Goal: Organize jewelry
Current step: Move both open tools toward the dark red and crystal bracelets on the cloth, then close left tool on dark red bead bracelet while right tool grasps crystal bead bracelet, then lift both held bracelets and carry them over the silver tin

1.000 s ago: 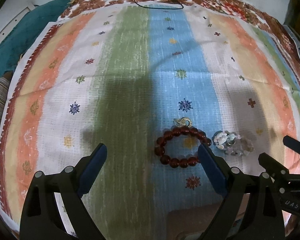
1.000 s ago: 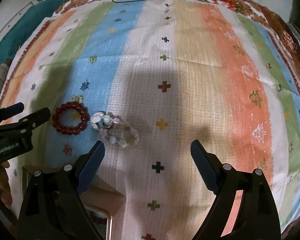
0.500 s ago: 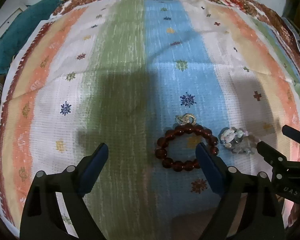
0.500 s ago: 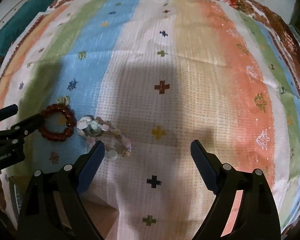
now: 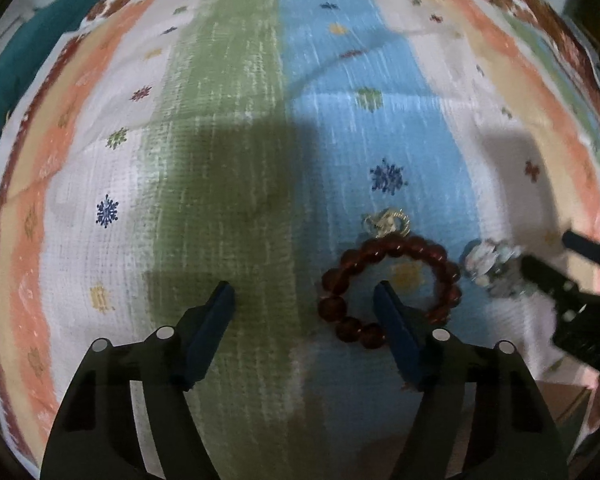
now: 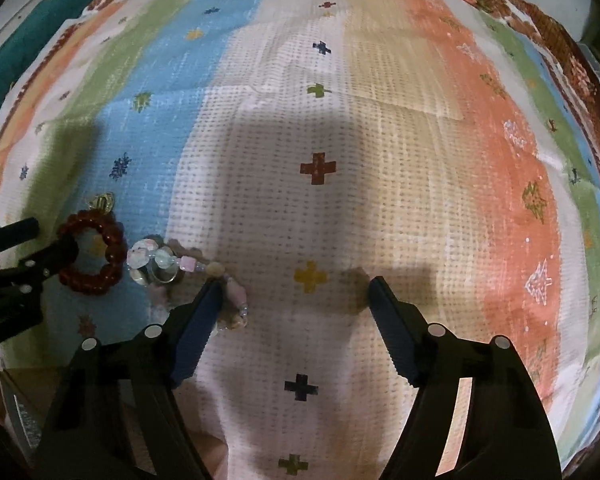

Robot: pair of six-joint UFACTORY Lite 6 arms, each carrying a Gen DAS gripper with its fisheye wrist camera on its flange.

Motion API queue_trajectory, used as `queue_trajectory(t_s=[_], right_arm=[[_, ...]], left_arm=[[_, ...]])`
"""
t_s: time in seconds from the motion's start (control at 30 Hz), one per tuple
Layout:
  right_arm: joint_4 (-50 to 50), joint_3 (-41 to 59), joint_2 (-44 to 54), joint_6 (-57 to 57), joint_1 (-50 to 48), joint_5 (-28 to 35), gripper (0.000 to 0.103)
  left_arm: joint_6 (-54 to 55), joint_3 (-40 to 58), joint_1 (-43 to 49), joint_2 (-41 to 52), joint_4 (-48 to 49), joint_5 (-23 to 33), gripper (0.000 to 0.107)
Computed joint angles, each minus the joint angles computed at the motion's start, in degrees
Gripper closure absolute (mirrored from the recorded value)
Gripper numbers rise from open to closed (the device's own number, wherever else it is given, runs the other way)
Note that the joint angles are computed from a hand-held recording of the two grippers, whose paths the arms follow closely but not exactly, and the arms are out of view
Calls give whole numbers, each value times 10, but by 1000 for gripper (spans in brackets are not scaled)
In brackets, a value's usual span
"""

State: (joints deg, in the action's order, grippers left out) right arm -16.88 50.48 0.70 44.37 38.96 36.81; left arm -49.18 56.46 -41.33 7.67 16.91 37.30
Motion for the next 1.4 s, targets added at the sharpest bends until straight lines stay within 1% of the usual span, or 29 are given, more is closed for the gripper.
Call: queue_trajectory(t_s=[0.07, 0.13, 0.17, 0.2, 0.23, 0.27, 0.3, 0.33, 0.37, 0.4, 0.47, 0.6, 0.77, 0.8, 0.97, 1.13, 1.4], right_arm=[[-9, 3, -1, 4, 3, 4, 45], [-12, 3, -3, 2, 1, 5, 54], [-14, 3, -4, 1, 1, 6, 59], [-18, 2, -6, 3, 3, 6, 61], [-21, 1, -7, 3, 5, 6, 67], [-25, 1, -8, 3, 7, 6, 73], [-30, 1, -8, 5, 12, 8, 77], [-36, 2, -9, 7, 16, 10, 86], [-38, 4, -10, 6, 18, 12, 93], [-26, 5, -12, -8, 19, 7, 93], [-17, 5, -15, -20, 22, 5, 93], [-39, 10, -30, -4, 42, 18, 93], [-39, 21, -63, 0, 52, 33, 93], [-40, 23, -69, 4, 58, 38, 93], [-56, 29, -92, 25, 86, 62, 93], [-55, 39, -103, 27, 95, 67, 92], [-67, 40, -128, 50, 118, 84, 92]], left_arm=[[-9, 0, -1, 1, 10, 2, 42], [-14, -6, 4, -4, 10, 1, 52], [-12, -9, 9, -8, 4, 0, 55], [-12, -10, 11, -9, 2, 0, 61], [-13, -11, 11, -11, 1, 2, 67], [-10, -11, 12, -11, -2, 2, 71], [-9, -10, 11, -10, -6, 3, 78], [-7, -6, 11, -9, -11, 7, 86], [-6, -5, 10, -9, -14, 10, 90], [-11, 1, 8, -7, -13, 17, 94], [-13, 17, 6, 1, -12, 29, 94], [-7, 29, 6, -3, -23, 36, 94], [-18, 37, -7, -36, -41, 43, 94], [-14, 27, -8, -55, -48, 44, 94], [-30, 29, -26, -81, -29, 49, 94], [-46, 63, -49, -71, -13, 65, 94], [-65, 66, -62, -84, 11, 81, 94]])
